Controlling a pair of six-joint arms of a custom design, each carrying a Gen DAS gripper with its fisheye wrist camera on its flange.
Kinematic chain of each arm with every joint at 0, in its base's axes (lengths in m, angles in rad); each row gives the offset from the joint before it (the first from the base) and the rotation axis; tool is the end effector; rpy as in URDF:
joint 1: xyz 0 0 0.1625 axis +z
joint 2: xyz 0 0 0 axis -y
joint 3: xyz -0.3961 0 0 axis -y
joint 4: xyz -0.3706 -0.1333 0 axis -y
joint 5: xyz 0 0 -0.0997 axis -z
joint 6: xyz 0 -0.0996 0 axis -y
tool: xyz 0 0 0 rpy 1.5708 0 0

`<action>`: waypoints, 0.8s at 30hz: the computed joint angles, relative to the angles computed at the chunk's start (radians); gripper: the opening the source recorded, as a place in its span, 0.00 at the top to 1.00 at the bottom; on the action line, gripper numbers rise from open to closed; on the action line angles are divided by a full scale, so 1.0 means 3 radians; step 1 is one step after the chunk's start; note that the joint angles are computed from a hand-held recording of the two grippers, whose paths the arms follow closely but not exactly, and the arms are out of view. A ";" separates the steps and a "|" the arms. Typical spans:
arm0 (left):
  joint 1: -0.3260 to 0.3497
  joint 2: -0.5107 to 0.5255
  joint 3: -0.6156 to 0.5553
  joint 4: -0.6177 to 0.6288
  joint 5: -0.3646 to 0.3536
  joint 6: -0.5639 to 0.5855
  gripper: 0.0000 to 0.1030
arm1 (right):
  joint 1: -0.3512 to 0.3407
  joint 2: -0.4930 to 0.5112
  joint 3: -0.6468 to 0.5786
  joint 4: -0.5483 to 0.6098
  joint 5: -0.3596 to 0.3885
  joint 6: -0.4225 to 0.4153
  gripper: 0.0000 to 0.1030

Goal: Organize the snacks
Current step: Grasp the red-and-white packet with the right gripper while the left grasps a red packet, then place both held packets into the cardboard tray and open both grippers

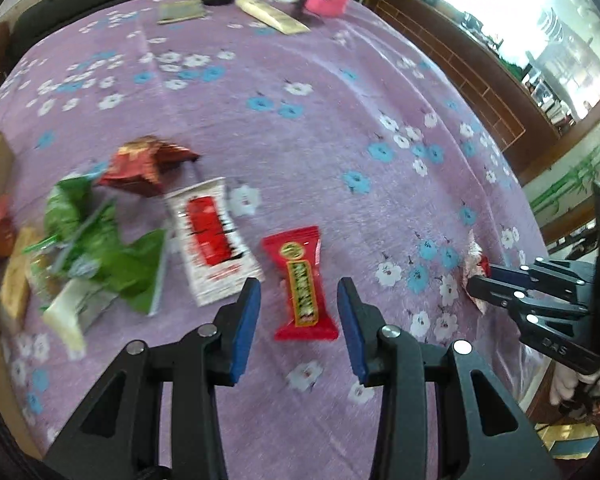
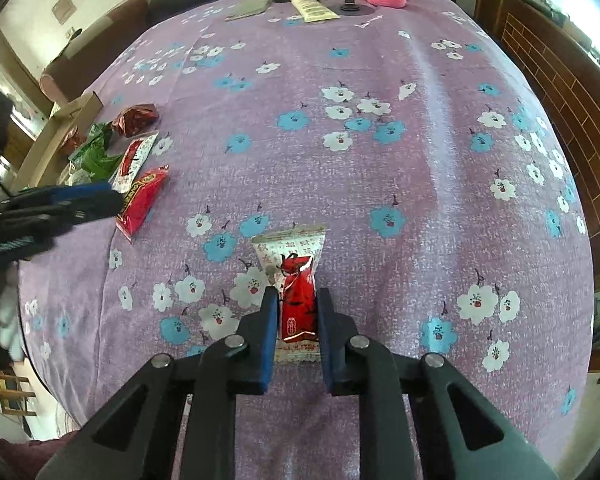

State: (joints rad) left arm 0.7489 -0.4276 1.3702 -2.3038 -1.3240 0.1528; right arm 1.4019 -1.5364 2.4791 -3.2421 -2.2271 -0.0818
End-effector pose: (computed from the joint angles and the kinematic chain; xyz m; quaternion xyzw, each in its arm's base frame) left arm -0.3729 -0.5618 -0.0883 0.4736 0.8660 0.0579 0.1497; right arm 0.0113 -0.3654 0.2660 -0.1532 -0.8787 0.2970 0.3409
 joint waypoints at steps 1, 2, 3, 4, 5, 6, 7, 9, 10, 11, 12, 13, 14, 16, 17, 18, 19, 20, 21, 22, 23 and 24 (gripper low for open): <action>-0.0012 0.0018 0.0005 -0.0013 0.0037 0.0013 0.60 | -0.0012 -0.0038 0.0010 0.0026 0.0038 0.0017 0.84; -0.0028 0.0042 0.0004 -0.0018 0.0078 0.0027 0.60 | -0.0018 -0.0045 0.0001 0.0038 0.0061 0.0024 0.84; -0.0045 0.0064 0.0014 -0.0044 0.0131 0.0038 0.62 | -0.0017 -0.0055 0.0002 0.0043 0.0066 0.0027 0.84; -0.0061 0.0064 0.0046 -0.0110 0.0165 0.0052 0.78 | -0.0013 -0.0067 0.0002 0.0048 0.0071 0.0029 0.84; -0.0063 0.0077 0.0022 -0.0066 0.0170 0.0030 0.81 | -0.0011 -0.0086 -0.0006 0.0073 0.0090 0.0038 0.84; -0.0052 0.0071 0.0013 -0.0055 0.0131 0.0000 0.81 | -0.0011 -0.0098 -0.0012 0.0089 0.0107 0.0042 0.84; -0.0036 0.0058 0.0006 -0.0037 0.0094 -0.0038 0.82 | -0.0005 -0.0109 -0.0020 0.0105 0.0122 0.0047 0.84; -0.0016 -0.0001 0.0046 -0.0071 0.0087 -0.0084 0.82 | 0.0029 -0.0103 -0.0052 0.0113 0.0133 0.0046 0.84; -0.0005 -0.0040 0.0076 -0.0091 0.0057 -0.0119 0.82 | 0.0038 -0.0087 -0.0066 0.0105 0.0141 0.0043 0.84; 0.0024 -0.0093 0.0098 -0.0108 0.0006 -0.0176 0.82 | 0.0054 -0.0072 -0.0086 0.0103 0.0153 0.0042 0.84; 0.0059 -0.0161 0.0127 -0.0137 -0.0048 -0.0246 0.82 | 0.0076 -0.0045 -0.0118 0.0111 0.0177 0.0046 0.84; 0.0081 -0.0212 0.0147 -0.0158 -0.0076 -0.0297 0.82 | 0.0082 -0.0032 -0.0133 0.0116 0.0201 0.0050 0.84; 0.0125 -0.0299 0.0179 -0.0182 -0.0124 -0.0373 0.82 | 0.0093 0.0004 -0.0176 0.0138 0.0264 0.0073 0.84; 0.0184 -0.0431 0.0233 -0.0222 -0.0140 -0.0463 0.82 | 0.0120 0.0066 -0.0246 0.0179 0.0345 0.0098 0.84; 0.0221 -0.0526 0.0274 -0.0256 -0.0098 -0.0502 0.81 | 0.0155 0.0143 -0.0313 0.0190 0.0365 0.0107 0.84; 0.0246 -0.0587 0.0301 -0.0275 -0.0053 -0.0520 0.81 | 0.0192 0.0213 -0.0373 0.0202 0.0391 0.0111 0.84; 0.0275 -0.0653 0.0326 -0.0290 0.0014 -0.0535 0.81 | 0.0238 0.0318 -0.0467 0.0231 0.0450 0.0124 0.84; 0.0306 -0.0714 0.0345 -0.0300 0.0094 -0.0550 0.81 | 0.0265 0.0383 -0.0525 0.0246 0.0477 0.0133 0.84; 0.0348 -0.0785 0.0370 -0.0310 0.0185 -0.0568 0.81 | 0.0308 0.0481 -0.0613 0.0272 0.0513 0.0145 0.84; 0.0389 -0.0839 0.0384 -0.0308 0.0265 -0.0589 0.81 | 0.0353 0.0579 -0.0707 0.0308 0.0556 0.0160 0.84; 0.0431 -0.0896 0.0396 -0.0300 0.0347 -0.0611 0.81 | 0.0398 0.0684 -0.0812 0.0354 0.0611 0.0176 0.84; 0.0482 -0.0971 0.0414 -0.0300 0.0463 -0.0645 0.81 | 0.0447 0.0789 -0.0921 0.0401 0.0664 0.0186 0.84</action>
State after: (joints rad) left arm 0.8936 -0.7188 1.4943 -2.3938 -1.1849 -0.0406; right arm 1.5360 -1.2996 2.2028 -3.1216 -2.0278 -0.0260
